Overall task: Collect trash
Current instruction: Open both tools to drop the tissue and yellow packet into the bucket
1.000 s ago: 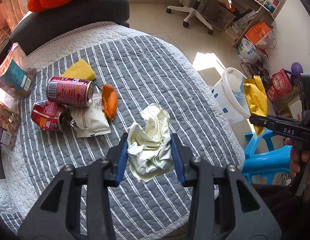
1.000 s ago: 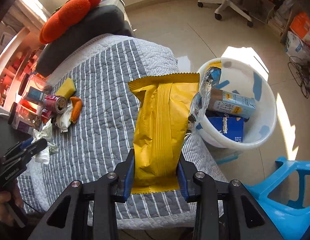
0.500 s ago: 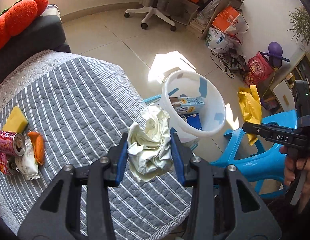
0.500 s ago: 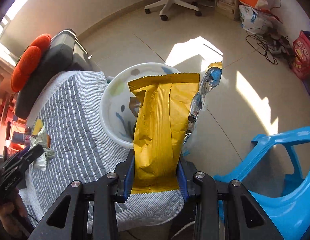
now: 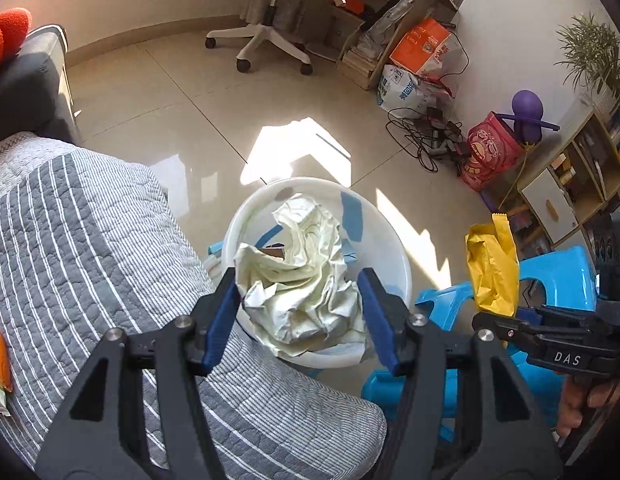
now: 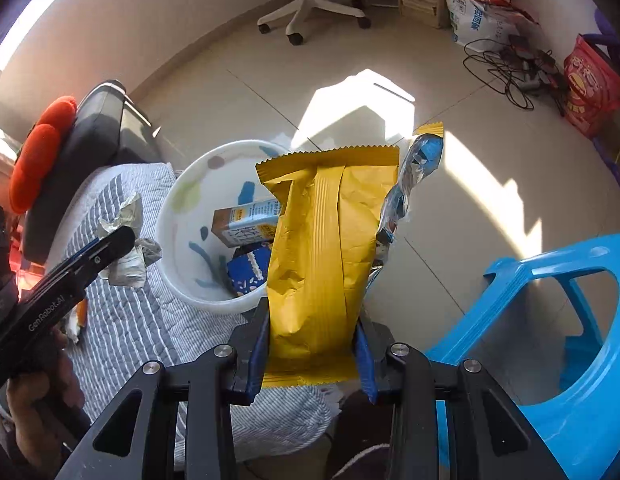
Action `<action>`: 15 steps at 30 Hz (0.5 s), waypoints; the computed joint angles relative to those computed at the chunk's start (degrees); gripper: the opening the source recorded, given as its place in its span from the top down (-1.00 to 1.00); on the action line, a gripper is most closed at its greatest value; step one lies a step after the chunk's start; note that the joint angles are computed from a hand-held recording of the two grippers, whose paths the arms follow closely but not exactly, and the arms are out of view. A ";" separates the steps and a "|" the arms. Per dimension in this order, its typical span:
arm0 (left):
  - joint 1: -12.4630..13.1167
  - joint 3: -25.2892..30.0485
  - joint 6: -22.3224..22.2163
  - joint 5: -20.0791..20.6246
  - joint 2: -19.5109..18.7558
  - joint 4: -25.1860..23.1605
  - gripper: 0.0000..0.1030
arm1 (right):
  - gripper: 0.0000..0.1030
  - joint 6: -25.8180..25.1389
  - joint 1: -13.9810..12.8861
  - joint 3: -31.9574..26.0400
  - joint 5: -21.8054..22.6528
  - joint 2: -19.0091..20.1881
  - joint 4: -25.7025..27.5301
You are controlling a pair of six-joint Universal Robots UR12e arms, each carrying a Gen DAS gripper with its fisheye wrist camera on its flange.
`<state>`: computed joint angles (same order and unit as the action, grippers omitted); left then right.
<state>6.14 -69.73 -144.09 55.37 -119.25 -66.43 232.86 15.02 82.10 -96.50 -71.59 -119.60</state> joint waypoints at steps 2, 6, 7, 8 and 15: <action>0.52 -0.27 -1.79 0.07 0.25 -0.02 -0.57 | 0.26 0.08 -0.04 -0.03 0.02 0.01 -0.02; 1.35 -0.56 -1.74 1.80 0.70 -0.17 -0.76 | 0.26 -0.30 -0.01 -0.34 -0.27 0.28 -0.08; 1.60 -0.60 -2.16 1.94 0.85 -0.14 -0.77 | 0.26 -0.38 0.07 -0.63 -0.34 0.50 0.10; 1.85 -0.46 -2.33 1.84 0.90 -0.67 -0.78 | 0.26 -0.42 0.13 -0.91 -0.30 0.72 0.27; 3.44 -1.59 -0.35 6.21 2.61 -0.26 -0.97 | 0.26 -0.74 0.55 -2.88 -0.25 2.23 1.26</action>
<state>9.58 -71.32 -144.44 61.58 -116.64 -66.69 232.12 15.57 79.22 -96.75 -69.36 -118.33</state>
